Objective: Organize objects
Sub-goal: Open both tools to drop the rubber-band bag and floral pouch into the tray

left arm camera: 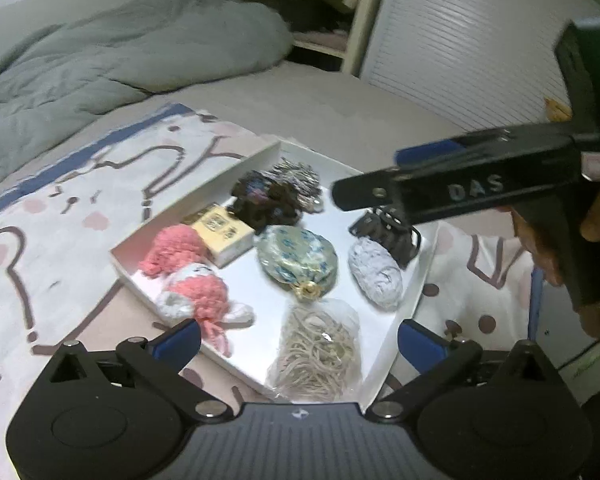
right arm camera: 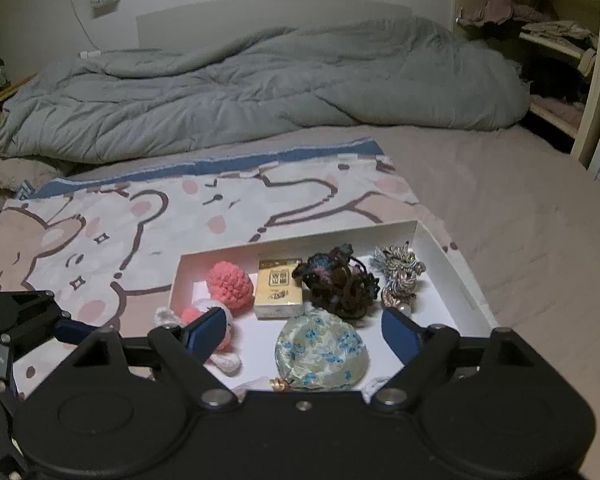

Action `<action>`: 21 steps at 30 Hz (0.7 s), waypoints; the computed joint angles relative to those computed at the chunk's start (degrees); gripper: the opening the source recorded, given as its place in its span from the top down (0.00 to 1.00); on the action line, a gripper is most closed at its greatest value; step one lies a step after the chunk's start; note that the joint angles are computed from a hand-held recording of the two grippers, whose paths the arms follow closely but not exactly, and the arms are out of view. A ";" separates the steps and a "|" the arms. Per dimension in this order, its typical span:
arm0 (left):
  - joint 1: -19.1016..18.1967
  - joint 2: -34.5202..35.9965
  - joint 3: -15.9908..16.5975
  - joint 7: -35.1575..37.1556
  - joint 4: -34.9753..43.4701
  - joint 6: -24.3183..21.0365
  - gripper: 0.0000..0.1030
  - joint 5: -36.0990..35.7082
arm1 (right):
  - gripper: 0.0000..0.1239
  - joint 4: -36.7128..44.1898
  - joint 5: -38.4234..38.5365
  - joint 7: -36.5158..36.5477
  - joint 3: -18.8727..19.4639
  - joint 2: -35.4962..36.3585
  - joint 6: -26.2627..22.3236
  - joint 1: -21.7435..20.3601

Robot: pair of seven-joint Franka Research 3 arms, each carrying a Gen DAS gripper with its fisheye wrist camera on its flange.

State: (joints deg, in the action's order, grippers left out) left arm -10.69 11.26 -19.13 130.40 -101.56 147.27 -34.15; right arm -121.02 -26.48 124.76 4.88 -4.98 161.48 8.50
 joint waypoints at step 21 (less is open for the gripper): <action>-5.07 -15.09 6.18 -16.81 -14.84 11.86 0.00 6.89 | 0.17 -10.05 -3.70 5.40 9.46 -14.62 0.04 -7.79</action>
